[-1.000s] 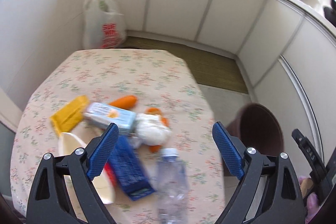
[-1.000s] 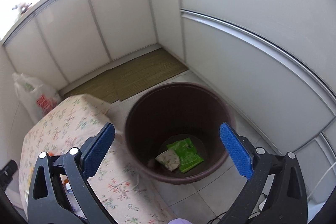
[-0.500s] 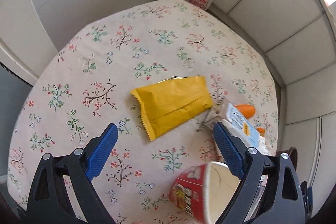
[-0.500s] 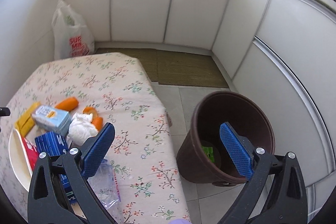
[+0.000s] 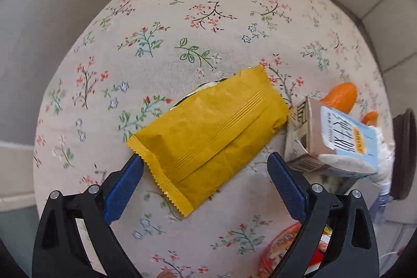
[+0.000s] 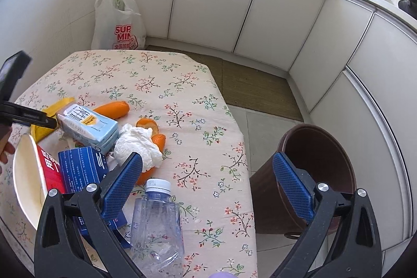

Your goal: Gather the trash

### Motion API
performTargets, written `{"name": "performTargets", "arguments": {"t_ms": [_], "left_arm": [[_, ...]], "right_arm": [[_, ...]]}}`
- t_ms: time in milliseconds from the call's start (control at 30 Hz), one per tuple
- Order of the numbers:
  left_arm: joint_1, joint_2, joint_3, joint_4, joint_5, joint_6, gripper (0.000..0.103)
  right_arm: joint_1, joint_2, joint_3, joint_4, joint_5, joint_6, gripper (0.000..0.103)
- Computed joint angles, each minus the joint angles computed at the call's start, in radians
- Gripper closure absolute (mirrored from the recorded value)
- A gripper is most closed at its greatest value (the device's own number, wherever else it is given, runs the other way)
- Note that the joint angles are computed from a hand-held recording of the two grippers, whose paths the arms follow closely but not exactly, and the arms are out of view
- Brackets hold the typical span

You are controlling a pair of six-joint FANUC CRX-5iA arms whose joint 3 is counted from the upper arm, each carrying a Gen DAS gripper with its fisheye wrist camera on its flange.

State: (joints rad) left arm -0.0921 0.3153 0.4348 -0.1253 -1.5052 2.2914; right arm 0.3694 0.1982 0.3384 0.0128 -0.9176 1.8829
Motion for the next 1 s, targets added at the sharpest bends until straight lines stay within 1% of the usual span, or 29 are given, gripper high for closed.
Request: {"name": "performTargets", "arguments": {"t_ms": [67,167,233,400,433,500,533,567,600,633,667,700,733,767,800,833,867,900,1000], "left_arm": [[0.009,0.034,0.034,0.003,-0.032,-0.06,0.01],[0.013,0.06,0.066,0.0,-0.036,-0.14,0.01],[0.01,0.088,0.105,-0.015,-0.061,-0.194,0.01],[-0.018,0.139,0.209,-0.123,-0.135,-0.244,0.009],[-0.017,0.141,0.21,-0.125,-0.131,-0.244,0.008],[0.006,0.111,0.15,-0.083,-0.067,-0.209,0.008],[0.024,0.085,0.101,-0.049,-0.024,-0.179,0.009],[0.039,0.047,0.036,-0.018,0.038,-0.143,0.012],[0.033,0.021,0.006,-0.039,0.068,-0.119,0.02],[0.023,-0.003,-0.019,-0.063,0.085,-0.098,0.024],[0.012,-0.025,-0.04,-0.084,0.098,-0.07,0.037],[0.006,-0.044,-0.057,-0.096,0.105,-0.048,0.056],[0.005,-0.064,-0.078,-0.093,0.113,-0.033,0.062],[0.005,-0.085,-0.103,-0.081,0.123,-0.025,0.072],[-0.001,-0.102,-0.122,-0.08,0.126,-0.017,0.077],[-0.009,-0.119,-0.14,-0.082,0.126,-0.006,0.078],[-0.016,-0.138,-0.161,-0.083,0.127,0.006,0.089],[-0.02,-0.161,-0.187,-0.08,0.138,0.019,0.091],[-0.059,-0.172,-0.186,-0.102,0.104,0.06,0.093]], "right_arm": [[-0.003,0.005,0.013,-0.014,-0.016,0.011,0.007],[-0.002,0.012,0.02,-0.01,-0.021,0.005,0.007],[-0.003,0.021,0.031,-0.013,-0.032,0.003,0.007],[0.0,0.03,0.039,-0.009,-0.042,0.0,0.007],[0.0,0.032,0.04,-0.008,-0.044,0.0,0.007],[0.004,0.037,0.043,-0.004,-0.049,-0.002,0.007],[0.006,0.039,0.043,-0.001,-0.05,-0.003,0.007],[0.009,0.041,0.041,0.004,-0.049,-0.005,0.007],[0.011,0.039,0.038,0.009,-0.046,-0.008,0.007],[0.012,0.038,0.035,0.01,-0.043,-0.009,0.007],[0.013,0.036,0.033,0.01,-0.041,-0.009,0.007],[0.012,0.033,0.031,0.007,-0.039,-0.008,0.007],[0.01,0.031,0.031,0.004,-0.038,-0.008,0.007],[0.008,0.028,0.031,-0.001,-0.038,-0.007,0.007],[0.007,0.026,0.032,-0.005,-0.039,-0.005,0.007],[0.006,0.024,0.03,-0.007,-0.039,-0.004,0.007],[0.005,0.022,0.029,-0.007,-0.038,-0.003,0.007],[0.004,0.018,0.025,-0.006,-0.035,-0.002,0.007],[0.0,0.012,0.022,-0.01,-0.032,0.001,0.007]]}}
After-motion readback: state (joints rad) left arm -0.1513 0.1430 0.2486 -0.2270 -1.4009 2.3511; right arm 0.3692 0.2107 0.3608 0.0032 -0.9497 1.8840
